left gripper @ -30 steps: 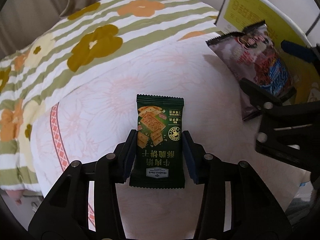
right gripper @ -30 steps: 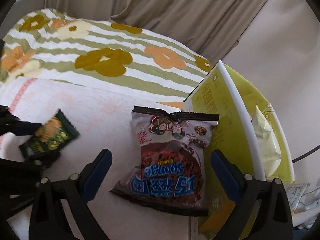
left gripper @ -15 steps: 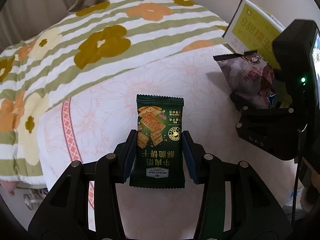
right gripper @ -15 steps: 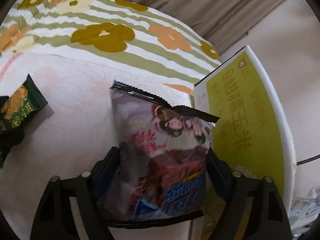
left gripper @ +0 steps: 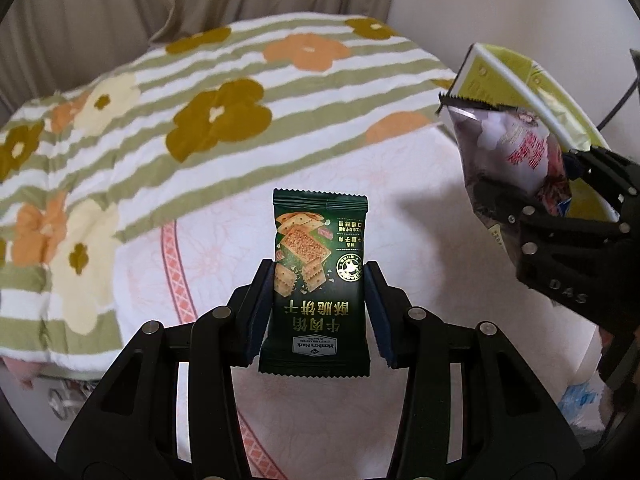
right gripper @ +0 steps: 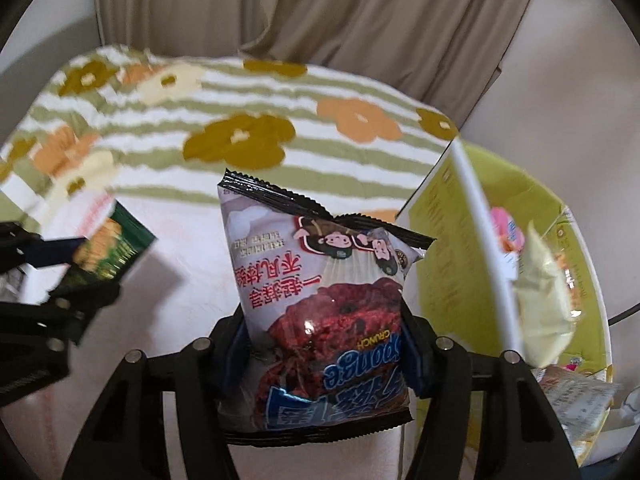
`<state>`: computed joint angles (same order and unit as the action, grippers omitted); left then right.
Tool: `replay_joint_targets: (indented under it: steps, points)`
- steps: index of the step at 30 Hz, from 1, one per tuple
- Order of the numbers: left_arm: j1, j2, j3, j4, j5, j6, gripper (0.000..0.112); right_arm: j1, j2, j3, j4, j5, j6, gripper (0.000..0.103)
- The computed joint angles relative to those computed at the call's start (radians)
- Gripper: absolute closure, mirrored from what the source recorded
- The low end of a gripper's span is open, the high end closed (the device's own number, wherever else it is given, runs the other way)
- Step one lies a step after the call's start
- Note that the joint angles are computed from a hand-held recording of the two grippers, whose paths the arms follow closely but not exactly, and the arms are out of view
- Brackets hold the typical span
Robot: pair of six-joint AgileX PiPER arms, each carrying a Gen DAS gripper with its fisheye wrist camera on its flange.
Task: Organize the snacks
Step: 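Carry both items over the yellow box and open both tools to drop them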
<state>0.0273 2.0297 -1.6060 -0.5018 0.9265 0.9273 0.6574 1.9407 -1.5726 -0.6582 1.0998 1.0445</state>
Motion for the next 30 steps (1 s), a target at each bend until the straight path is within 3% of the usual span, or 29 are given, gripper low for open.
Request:
replay_joint_targets:
  steps: [5, 11, 15, 23, 30]
  points:
    - [-0.019, -0.094, -0.016, -0.003, 0.043, -0.016, 0.072, -0.005, -0.111, 0.022, 0.012, -0.017, 0.001, 0.046]
    - [-0.099, -0.202, -0.050, 0.052, 0.087, -0.151, 0.072, -0.027, -0.319, 0.114, 0.025, -0.044, -0.034, 0.046]
    - [-0.203, -0.271, -0.046, 0.097, 0.057, -0.275, 0.072, -0.101, -0.483, 0.212, 0.073, -0.084, -0.129, 0.046]
    - [-0.521, -0.307, -0.077, 0.269, -0.025, -0.673, 0.072, -0.454, -0.744, 0.360, 0.366, -0.164, -0.587, 0.046]
    - [-0.714, -0.174, -0.187, 0.367, -0.021, -0.957, 0.072, -0.866, -0.800, 0.427, 0.762, -0.167, -1.086, 0.046]
